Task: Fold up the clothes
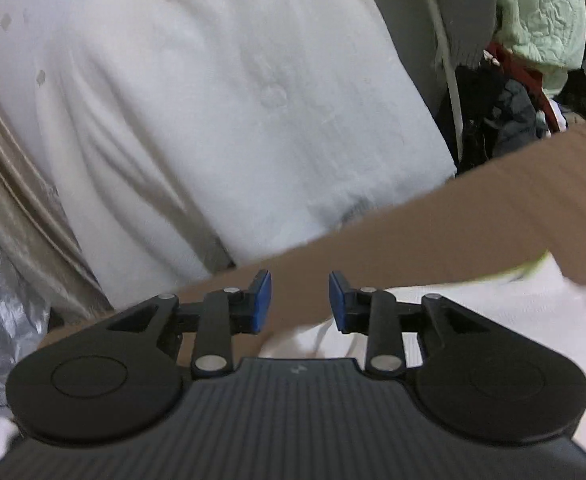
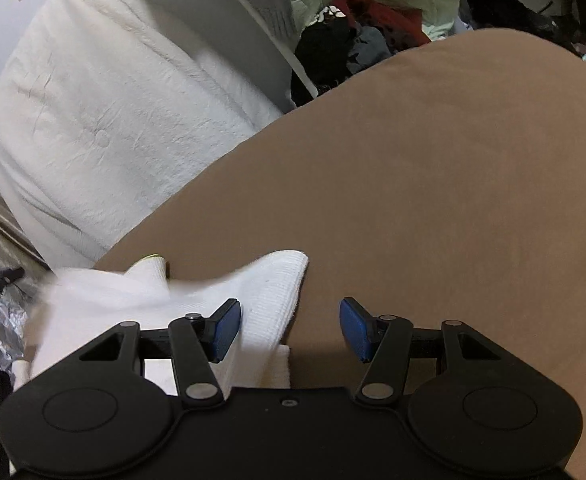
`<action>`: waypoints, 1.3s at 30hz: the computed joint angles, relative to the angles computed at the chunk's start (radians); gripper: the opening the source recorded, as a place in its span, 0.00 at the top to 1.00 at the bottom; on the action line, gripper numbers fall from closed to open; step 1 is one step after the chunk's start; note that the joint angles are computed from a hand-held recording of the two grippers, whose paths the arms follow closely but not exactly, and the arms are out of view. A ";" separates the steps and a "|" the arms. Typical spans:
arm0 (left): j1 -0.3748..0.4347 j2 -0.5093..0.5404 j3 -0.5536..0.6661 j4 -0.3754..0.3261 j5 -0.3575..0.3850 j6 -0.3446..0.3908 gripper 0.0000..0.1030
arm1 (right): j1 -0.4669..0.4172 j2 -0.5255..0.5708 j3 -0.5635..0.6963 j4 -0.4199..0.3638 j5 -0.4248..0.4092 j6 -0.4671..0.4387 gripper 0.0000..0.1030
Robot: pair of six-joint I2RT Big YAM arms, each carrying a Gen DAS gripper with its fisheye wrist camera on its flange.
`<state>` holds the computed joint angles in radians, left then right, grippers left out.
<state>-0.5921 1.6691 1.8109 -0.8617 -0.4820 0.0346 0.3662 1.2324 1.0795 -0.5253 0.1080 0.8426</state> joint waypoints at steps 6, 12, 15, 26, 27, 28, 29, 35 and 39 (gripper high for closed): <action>0.043 -0.081 -0.130 -0.043 0.100 -0.184 0.24 | -0.004 0.004 0.012 -0.048 -0.015 0.051 0.40; 0.072 -0.059 -0.195 -0.033 0.016 -0.162 0.24 | -0.026 -0.009 -0.036 0.020 -0.088 0.114 0.34; 0.109 -0.112 -0.266 -0.056 0.145 -0.226 0.33 | -0.033 -0.011 -0.066 0.088 -0.112 0.139 0.33; 0.194 -0.407 -0.647 0.136 0.319 -0.299 0.35 | -0.004 0.018 -0.027 0.068 -0.143 0.039 0.33; 0.196 -0.407 -0.659 0.140 0.321 -0.270 0.35 | -0.006 0.015 -0.030 0.069 -0.146 0.041 0.33; 0.192 -0.408 -0.670 0.151 0.318 -0.251 0.35 | -0.008 0.011 -0.036 0.074 -0.148 0.043 0.33; 0.185 -0.410 -0.682 0.168 0.309 -0.240 0.37 | -0.008 0.009 -0.040 0.079 -0.149 0.041 0.33; 0.114 -0.465 -0.718 0.210 0.165 -0.254 0.94 | -0.001 -0.004 -0.064 0.129 -0.151 -0.039 0.91; 0.144 -0.609 -0.818 0.288 0.155 -0.420 0.94 | 0.071 -0.034 -0.025 0.119 -0.016 -0.239 0.89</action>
<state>-0.4484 1.0598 0.9933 -0.5736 -0.3269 -0.3857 0.4374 1.1988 1.0546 -0.4062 0.0919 0.6038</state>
